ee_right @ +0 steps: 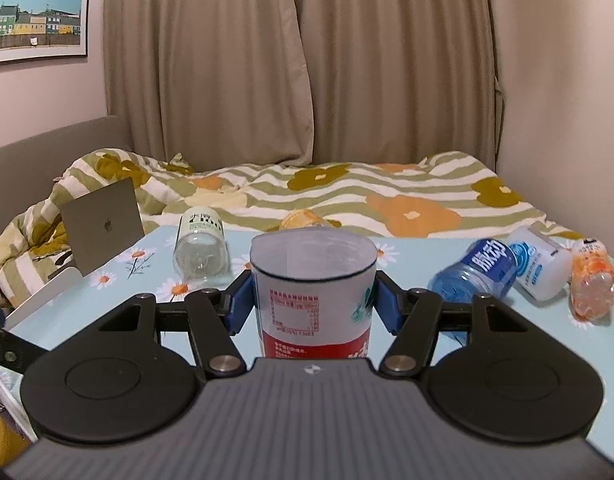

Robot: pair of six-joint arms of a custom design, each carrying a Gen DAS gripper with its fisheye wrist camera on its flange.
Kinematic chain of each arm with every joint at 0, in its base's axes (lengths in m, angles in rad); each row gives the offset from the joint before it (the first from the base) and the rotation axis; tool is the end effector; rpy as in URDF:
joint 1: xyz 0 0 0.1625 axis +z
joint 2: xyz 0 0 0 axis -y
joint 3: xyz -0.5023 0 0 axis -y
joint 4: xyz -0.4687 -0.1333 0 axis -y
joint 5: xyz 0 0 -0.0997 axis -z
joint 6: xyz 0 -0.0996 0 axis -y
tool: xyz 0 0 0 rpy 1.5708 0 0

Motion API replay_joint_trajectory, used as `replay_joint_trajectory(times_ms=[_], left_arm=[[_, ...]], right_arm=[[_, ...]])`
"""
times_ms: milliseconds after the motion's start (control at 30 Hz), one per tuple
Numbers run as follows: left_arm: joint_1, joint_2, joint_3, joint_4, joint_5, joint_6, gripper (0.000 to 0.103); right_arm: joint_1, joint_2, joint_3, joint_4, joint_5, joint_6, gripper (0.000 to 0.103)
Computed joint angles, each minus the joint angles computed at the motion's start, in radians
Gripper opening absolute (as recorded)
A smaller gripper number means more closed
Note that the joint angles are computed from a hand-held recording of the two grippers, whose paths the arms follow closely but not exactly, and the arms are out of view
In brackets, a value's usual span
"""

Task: Flip cup upright
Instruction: 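Rotate the bottle upright with the right gripper and set it on the table, then open the right gripper and pull it back from the bottle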

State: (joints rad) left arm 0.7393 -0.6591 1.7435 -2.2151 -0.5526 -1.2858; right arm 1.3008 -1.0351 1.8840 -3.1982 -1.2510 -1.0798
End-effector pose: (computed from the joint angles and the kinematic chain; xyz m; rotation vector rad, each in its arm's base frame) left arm -0.3586 -0.6221 -0.0340 -0.2233 2.1617 -0.8129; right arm -0.0290 -0.7219 0.2453 1.2143 -2.3849 1.1243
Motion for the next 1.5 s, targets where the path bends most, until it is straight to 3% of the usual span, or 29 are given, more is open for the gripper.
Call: replay_joint_trajectory(times_ms=[133, 367, 667, 700, 833, 1133, 1500], left_arm=[[0.003, 0.002, -0.004, -0.018, -0.018, 0.019, 0.103], [0.002, -0.001, 0.004, -0.076, -0.033, 0.035, 0.103], [-0.008, -0.002, 0.003, -0.060, -0.019, -0.002, 0.103], [-0.010, -0.002, 0.002, -0.053, -0.016, -0.009, 0.103], [-0.019, -0.004, -0.003, -0.025, -0.003, -0.039, 0.103], [-0.063, -0.009, -0.038, 0.093, 0.090, -0.129, 0.103], [-0.106, 0.040, -0.114, 0.149, 0.185, -0.152, 0.103]], right_arm=[[0.014, -0.021, 0.012, 0.025, -0.053, -0.015, 0.078], [0.066, -0.034, -0.029, 0.137, -0.217, 0.059, 0.078], [0.078, -0.041, -0.048, 0.188, -0.252, 0.076, 0.078], [0.080, -0.042, -0.051, 0.198, -0.255, 0.078, 0.079], [0.089, -0.051, -0.062, 0.234, -0.263, 0.094, 0.099], [0.121, -0.133, -0.091, 0.367, -0.326, 0.106, 0.103], [0.145, -0.201, -0.162, 0.475, -0.490, 0.138, 0.103]])
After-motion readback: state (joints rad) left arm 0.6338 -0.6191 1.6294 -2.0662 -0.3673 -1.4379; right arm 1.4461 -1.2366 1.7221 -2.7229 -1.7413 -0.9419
